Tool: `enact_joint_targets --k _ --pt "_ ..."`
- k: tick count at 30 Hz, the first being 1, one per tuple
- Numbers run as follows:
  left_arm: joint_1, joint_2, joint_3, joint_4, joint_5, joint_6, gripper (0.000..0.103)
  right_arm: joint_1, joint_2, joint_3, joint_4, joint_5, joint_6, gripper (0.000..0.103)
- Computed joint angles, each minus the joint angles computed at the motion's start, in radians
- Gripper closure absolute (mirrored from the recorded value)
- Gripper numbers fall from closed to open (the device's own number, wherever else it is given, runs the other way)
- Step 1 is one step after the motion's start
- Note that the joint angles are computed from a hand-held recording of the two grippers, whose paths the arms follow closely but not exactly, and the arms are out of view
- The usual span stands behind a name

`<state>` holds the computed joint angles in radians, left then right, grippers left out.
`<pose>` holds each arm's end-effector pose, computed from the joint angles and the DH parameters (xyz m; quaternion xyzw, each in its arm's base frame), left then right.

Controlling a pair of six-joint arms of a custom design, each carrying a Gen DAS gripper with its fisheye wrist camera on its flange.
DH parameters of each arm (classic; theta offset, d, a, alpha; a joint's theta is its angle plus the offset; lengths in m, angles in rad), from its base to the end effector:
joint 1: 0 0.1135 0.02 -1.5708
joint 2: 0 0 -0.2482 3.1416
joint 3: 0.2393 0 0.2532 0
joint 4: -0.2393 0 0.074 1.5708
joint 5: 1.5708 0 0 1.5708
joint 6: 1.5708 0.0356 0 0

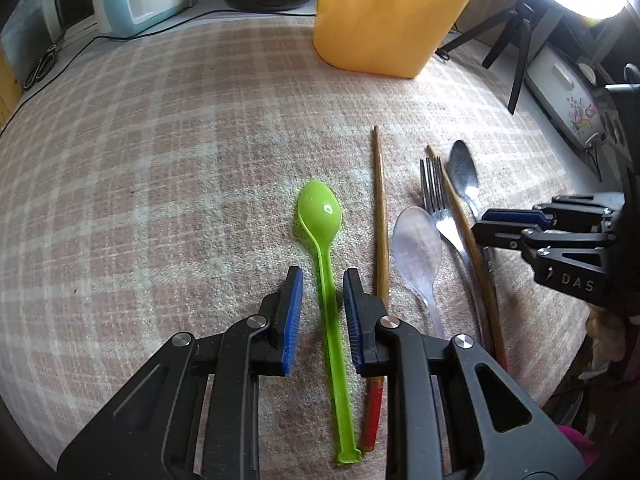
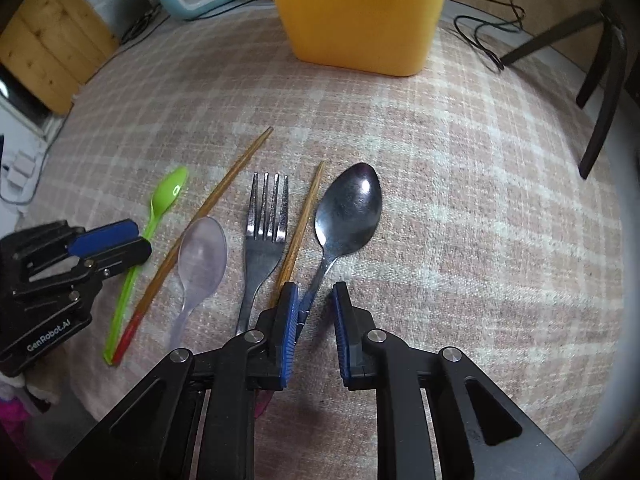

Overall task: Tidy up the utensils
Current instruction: 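Grasp the green plastic spoon with the left gripper while the right gripper grasps the metal spoon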

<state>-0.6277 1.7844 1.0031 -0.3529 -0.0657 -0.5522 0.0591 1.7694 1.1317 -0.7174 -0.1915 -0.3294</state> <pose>0.2732 -0.1953 0.1262 0.0297 0.9753 -0.0938 0.1977 0.3247 0.0260 0.1522 -0.2011 0.9690 0.0797 0.1190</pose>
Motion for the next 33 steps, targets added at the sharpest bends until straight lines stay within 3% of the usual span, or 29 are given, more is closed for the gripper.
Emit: enact_joint_targets --k 5,11,18,22,33 --pt "0.024 0.012 0.003 0.01 0.021 0.028 0.096 -0.008 0.034 0.05 -0.053 0.017 -0.03 0.094" --pt "0.06 0.021 0.006 0.018 0.072 0.041 0.096 -0.055 0.082 0.114 -0.112 -0.024 -0.029 0.095" --pt "0.095 0.002 -0.019 0.061 0.128 0.003 0.099 -0.083 0.068 0.091 -0.082 -0.047 -0.03 0.098" --pt "0.095 -0.027 -0.028 0.062 0.117 -0.001 0.099 -0.155 0.102 0.13 -0.109 -0.112 -0.03 0.099" --pt "0.083 -0.087 -0.028 0.048 0.085 -0.023 0.099 -0.223 0.084 0.177 -0.127 -0.165 -0.079 0.099"
